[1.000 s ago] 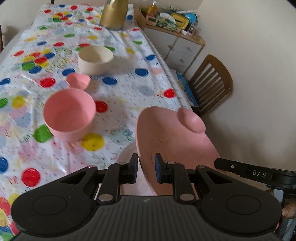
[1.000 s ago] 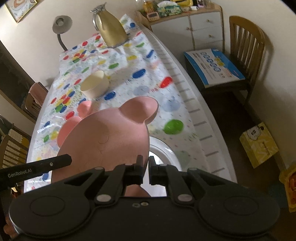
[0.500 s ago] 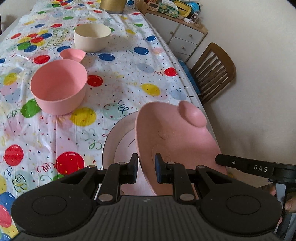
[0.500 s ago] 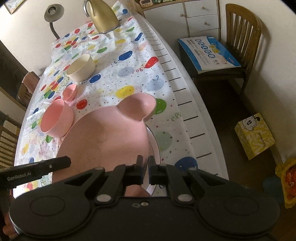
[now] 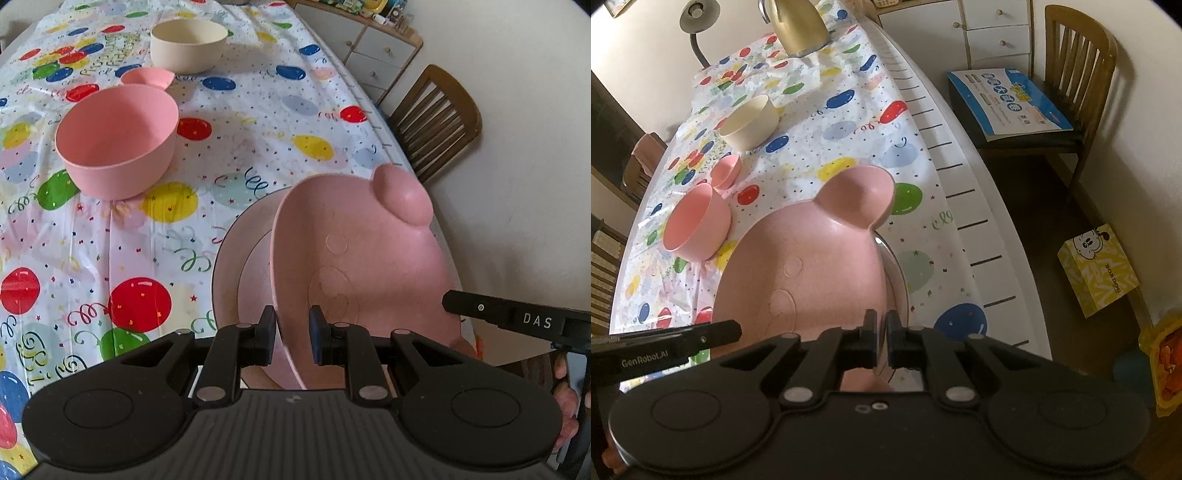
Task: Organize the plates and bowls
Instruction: 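Carry the bear-shaped plate with both grippers over the stacked white plates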
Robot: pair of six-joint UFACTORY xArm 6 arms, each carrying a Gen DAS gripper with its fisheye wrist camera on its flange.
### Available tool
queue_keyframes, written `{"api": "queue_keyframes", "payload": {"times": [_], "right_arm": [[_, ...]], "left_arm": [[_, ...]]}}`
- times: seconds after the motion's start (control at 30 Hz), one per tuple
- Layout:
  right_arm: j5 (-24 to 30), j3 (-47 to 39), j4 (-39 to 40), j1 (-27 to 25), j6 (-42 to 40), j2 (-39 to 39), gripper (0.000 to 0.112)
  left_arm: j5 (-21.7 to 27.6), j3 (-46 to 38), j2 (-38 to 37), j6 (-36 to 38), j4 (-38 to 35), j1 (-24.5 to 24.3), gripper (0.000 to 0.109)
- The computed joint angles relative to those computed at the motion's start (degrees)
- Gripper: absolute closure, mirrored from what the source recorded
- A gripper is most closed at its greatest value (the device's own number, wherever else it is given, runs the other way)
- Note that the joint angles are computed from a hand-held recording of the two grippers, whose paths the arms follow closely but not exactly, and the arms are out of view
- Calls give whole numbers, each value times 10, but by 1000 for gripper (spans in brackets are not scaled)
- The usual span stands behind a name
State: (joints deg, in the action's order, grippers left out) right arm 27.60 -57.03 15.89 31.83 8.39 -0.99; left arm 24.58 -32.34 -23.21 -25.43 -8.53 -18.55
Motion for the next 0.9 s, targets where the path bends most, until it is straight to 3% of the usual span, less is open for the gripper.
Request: {"api": "queue_keyframes", "payload": {"times": [0.67,0.9], "right_arm": [[9,-19,-61,4,52,19,106],[5,-14,-45,0,48,14,94]], "left_arm": [[8,-11,28,57,-47,-1,91],[12,-16,36,60,-49,2,91]]}}
